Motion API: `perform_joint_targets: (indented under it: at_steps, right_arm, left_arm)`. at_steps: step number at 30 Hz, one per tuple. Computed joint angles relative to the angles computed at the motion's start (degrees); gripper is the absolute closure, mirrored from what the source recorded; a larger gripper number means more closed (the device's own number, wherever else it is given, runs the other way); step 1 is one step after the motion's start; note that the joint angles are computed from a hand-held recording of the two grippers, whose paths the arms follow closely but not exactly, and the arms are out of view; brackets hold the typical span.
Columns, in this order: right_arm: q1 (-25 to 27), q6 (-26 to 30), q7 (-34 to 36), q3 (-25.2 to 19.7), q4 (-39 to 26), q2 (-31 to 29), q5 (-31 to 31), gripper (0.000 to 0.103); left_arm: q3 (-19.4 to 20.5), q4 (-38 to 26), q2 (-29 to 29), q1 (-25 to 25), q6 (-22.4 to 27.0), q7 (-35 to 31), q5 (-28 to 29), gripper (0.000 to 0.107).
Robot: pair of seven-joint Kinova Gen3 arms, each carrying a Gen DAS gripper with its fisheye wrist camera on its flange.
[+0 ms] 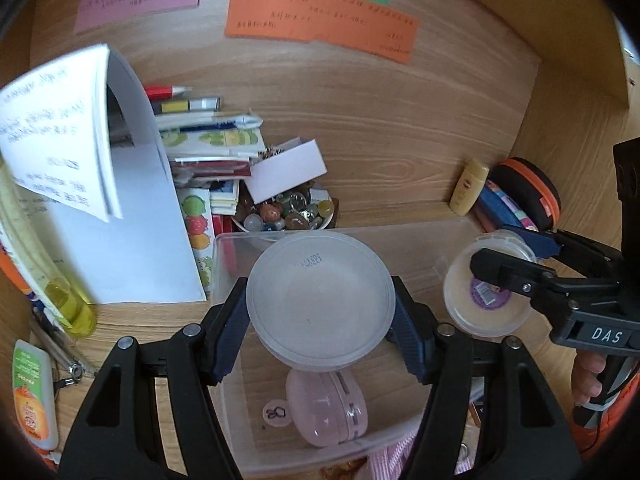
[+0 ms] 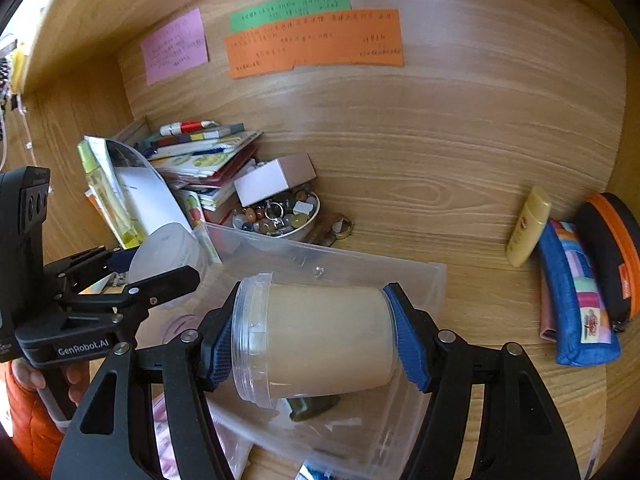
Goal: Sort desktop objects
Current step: 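Lift the white lid over the box with left while right carries cream jar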
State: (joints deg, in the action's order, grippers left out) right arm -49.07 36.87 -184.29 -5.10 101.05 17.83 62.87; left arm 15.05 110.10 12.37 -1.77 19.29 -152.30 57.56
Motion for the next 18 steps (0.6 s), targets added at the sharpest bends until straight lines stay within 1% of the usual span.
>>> perform_joint_targets:
  at_steps: [3,6,11,15,18]
  right_arm:
    - [1.2,0.9,4.2,-0.1,-2.7,1.9,-3.6,0.04]
    - [1.5,2.2,8.6,0.7,-5.7,4.0,-7.1,0.04]
    - [1.8,2.2,14.4,2.3,-8.7,6.5,-13.1,0.04]
    - [1.3,1.6,16.9,3.5,-9.3,7.1,-16.0,0.04]
    - [0.8,1.9,18.8,4.1,-10.1,7.8,-17.6,0.04]
  left_arm:
    - [-1.7,-2.4,2.1,1.2,2.2,5.3,-4.3,0.042]
    - [-2.0,-3.7,3.4,1.9,2.7,9.7,-8.4,0.042]
    - [-1.0,-4.2,4.3,2.4,1.5,14.5,-13.7,0.042]
    - [-1.2,-4.5,4.5,3.9,0.2,19.7,-19.3,0.042]
    - [-0.7,-5.1,4.9,4.1,0.2,23.0,-22.3,0.044]
